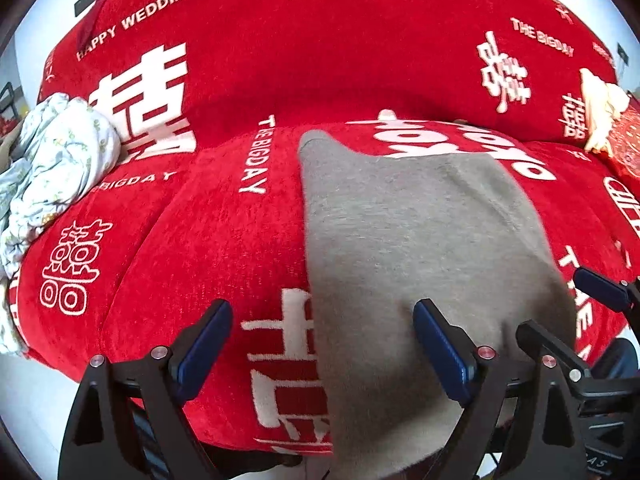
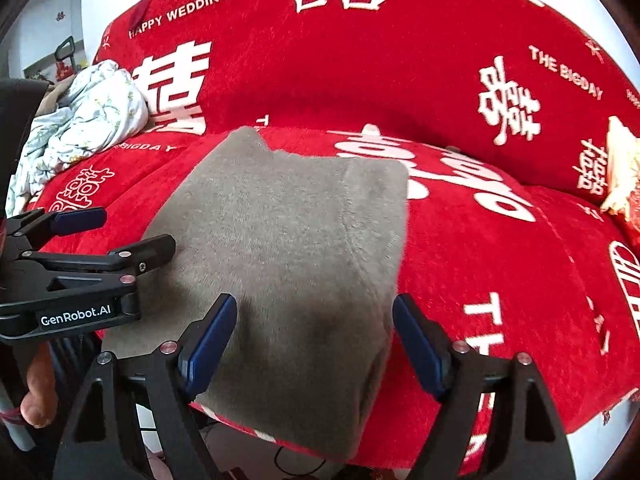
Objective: Fold small clothes
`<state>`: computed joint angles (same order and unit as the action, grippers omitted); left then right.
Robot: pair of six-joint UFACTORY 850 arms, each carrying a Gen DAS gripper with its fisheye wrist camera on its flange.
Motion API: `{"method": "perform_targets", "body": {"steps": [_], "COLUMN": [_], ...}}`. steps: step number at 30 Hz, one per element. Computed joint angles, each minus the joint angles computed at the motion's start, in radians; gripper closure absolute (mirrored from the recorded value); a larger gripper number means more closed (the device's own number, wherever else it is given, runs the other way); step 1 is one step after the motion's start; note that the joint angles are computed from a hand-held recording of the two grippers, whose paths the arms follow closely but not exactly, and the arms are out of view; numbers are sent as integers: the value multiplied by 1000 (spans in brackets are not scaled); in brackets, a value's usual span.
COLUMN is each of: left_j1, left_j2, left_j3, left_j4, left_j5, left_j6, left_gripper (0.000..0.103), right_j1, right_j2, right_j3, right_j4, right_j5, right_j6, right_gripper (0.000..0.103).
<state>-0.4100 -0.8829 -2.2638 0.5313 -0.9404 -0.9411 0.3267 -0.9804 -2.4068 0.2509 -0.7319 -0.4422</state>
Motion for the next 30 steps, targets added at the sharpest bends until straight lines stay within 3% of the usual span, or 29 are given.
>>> {"method": "perform_targets", "body": {"steps": [6,8,12,16,20,30], "left_j1": [-25,-45,-63,-62,-62,-67], "left_j2": [30,22,75,99,88,80], "left_j3": [30,14,100,126,93,71], "left_j4": [66,160,269,278,234,195], "left_j5": [36,-19,13,16,-30,-39], "left_j6": [-29,-98,-229,-272,-226,-153], "left_gripper": [11,11,11,11,11,11], "right_j1": [-1,1,1,0,1,1], "right_j2": [83,104,123,139,152,173], "right_j3": [127,162,188,212,230,256], "right_j4": [24,18,14,11,18,35], "right_j5": [78,108,127,139,147,164], "right_j6": [-4,2,13,20,14,-2], "right_gripper": [20,20,20,20,20,20]}}
